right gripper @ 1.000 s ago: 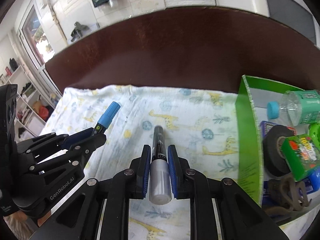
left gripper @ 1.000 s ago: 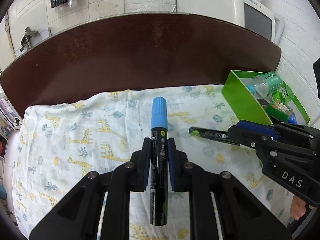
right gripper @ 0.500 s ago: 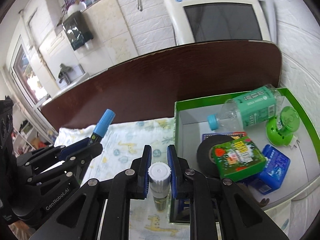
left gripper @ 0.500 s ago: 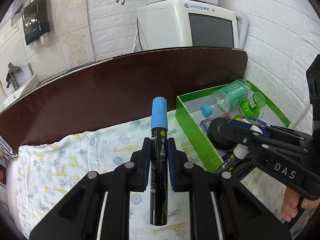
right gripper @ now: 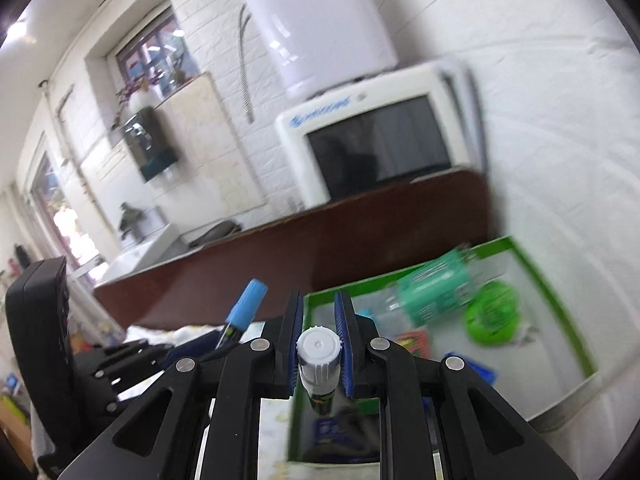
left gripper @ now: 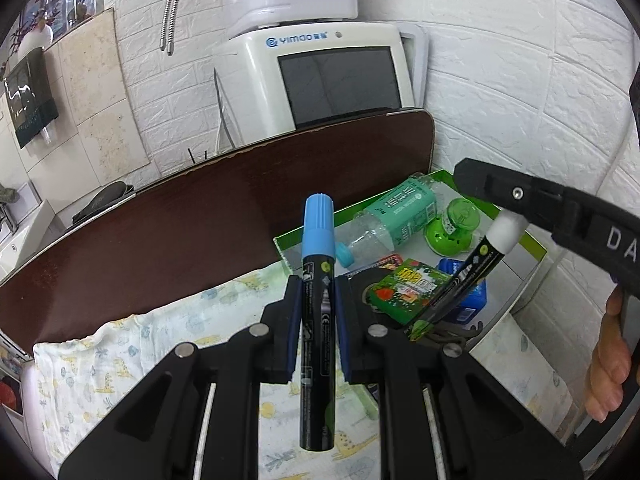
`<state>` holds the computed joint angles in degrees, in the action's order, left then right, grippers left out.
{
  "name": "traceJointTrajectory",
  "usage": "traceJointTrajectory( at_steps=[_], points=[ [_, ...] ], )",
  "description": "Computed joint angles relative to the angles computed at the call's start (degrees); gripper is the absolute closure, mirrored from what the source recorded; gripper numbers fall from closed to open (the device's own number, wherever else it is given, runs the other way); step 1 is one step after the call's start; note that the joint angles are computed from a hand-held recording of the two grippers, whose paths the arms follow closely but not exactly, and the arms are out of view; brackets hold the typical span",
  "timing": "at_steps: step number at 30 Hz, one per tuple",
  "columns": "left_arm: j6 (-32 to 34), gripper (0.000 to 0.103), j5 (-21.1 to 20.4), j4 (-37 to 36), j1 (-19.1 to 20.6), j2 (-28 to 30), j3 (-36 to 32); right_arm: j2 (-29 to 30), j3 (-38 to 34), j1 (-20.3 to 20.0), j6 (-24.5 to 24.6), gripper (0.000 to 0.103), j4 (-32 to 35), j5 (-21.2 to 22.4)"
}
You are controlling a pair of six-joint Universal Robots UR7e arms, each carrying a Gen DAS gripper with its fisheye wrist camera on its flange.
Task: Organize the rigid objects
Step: 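Lift both markers and carry them toward the green box with both tools, then lower the markers into the green box and open both tools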
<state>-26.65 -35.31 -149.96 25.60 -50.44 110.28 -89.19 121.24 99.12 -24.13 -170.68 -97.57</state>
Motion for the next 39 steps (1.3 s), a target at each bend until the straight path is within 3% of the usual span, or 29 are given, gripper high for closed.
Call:
traceJointTrajectory(
  at_steps=[3, 13, 22, 30, 35, 39],
  points=[
    [1.3, 0.088, -0.9, 0.0, -0.1, 1.8, -1.5, -0.9, -0.8, -1.0, 0.7, 0.085, 0.4, 0.1],
    [2.9, 0.088, -3.0, 1.7, 0.8, 6.9, -6.5, 0.9, -0.6, -0.6, -3.8, 0.085, -12.2, -11.2],
    [2.5, 0.088, -2.2, 4.7, 1.7, 9.0, -9.1, -0.9, -2.7, -5.0, 0.9, 0.085, -1.5, -4.4],
    [3.0, 0.084, -0.8, 5.3, 1.7, 10.2, -9.9, 1.9, -3.5, -5.5, 2.4, 0.085, -3.4, -7.7],
    [3.1, 0.068, 0.2, 5.4, 1.7, 10.4, -10.0, 2.3, -3.7, -5.8, 2.6, 0.085, -4.8, -8.8],
    [2.9, 0.064, 0.7, 5.0, 1.5, 10.3, -9.5, 2.1, -3.4, -5.9, 2.2, 0.085, -4.9, -9.2]
  ],
)
